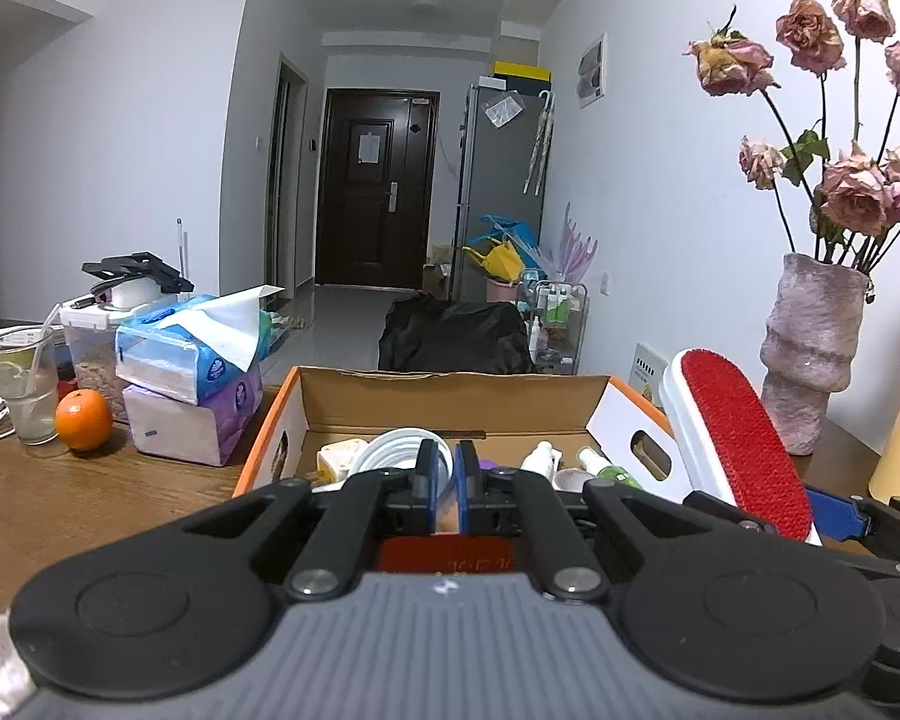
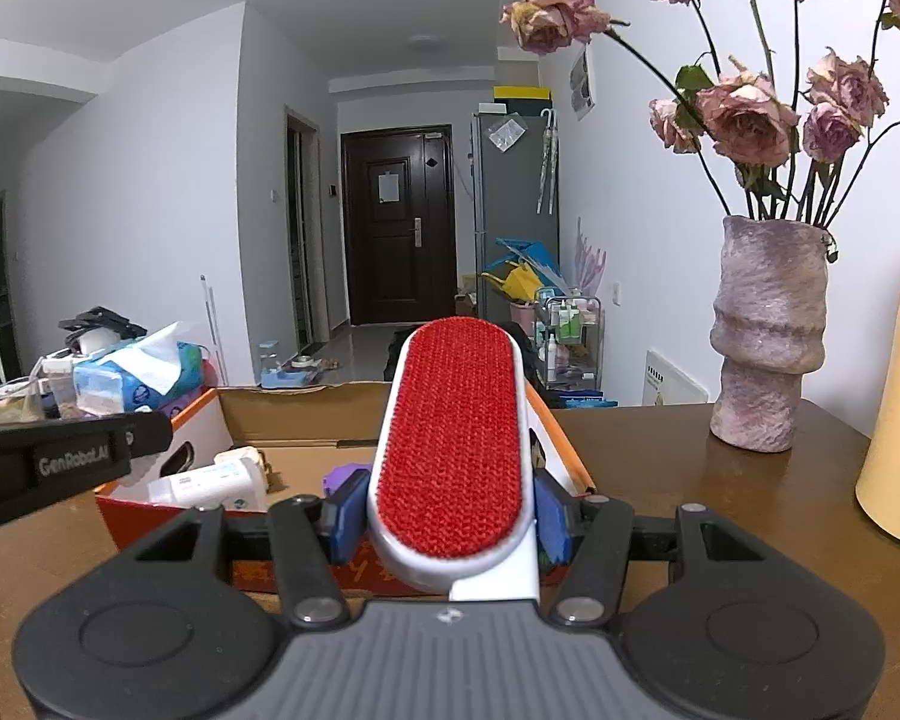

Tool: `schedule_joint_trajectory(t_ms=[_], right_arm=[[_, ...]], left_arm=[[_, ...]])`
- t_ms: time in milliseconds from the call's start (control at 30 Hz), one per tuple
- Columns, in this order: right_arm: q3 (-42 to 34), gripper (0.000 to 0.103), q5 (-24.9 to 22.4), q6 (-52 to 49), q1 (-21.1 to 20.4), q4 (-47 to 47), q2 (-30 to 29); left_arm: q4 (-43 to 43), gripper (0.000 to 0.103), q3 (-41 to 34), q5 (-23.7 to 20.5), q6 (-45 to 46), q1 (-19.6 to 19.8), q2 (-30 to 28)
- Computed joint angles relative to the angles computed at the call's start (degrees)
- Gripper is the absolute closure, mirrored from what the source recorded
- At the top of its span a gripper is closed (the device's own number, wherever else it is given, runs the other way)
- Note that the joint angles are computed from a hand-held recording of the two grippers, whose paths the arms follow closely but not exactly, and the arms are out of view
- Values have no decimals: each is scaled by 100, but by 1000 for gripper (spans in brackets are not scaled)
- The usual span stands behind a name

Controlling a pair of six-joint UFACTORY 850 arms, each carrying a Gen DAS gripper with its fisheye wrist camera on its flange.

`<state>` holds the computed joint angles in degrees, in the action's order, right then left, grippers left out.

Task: Organize rigid objects
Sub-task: 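Carry the bottle cap and lint brush over the cardboard box, then open the right gripper to drop the lint brush while the left gripper releases the cap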

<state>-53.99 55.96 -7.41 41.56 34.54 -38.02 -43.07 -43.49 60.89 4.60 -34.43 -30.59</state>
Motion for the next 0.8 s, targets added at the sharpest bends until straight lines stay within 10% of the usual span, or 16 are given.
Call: schedule_joint_trajectory(t_ms=[800], right_arm=[[-1322,48,-639,-162,-443,-440,-726]], left_arm=[[243,96,-1094,-498,186,637,-620]])
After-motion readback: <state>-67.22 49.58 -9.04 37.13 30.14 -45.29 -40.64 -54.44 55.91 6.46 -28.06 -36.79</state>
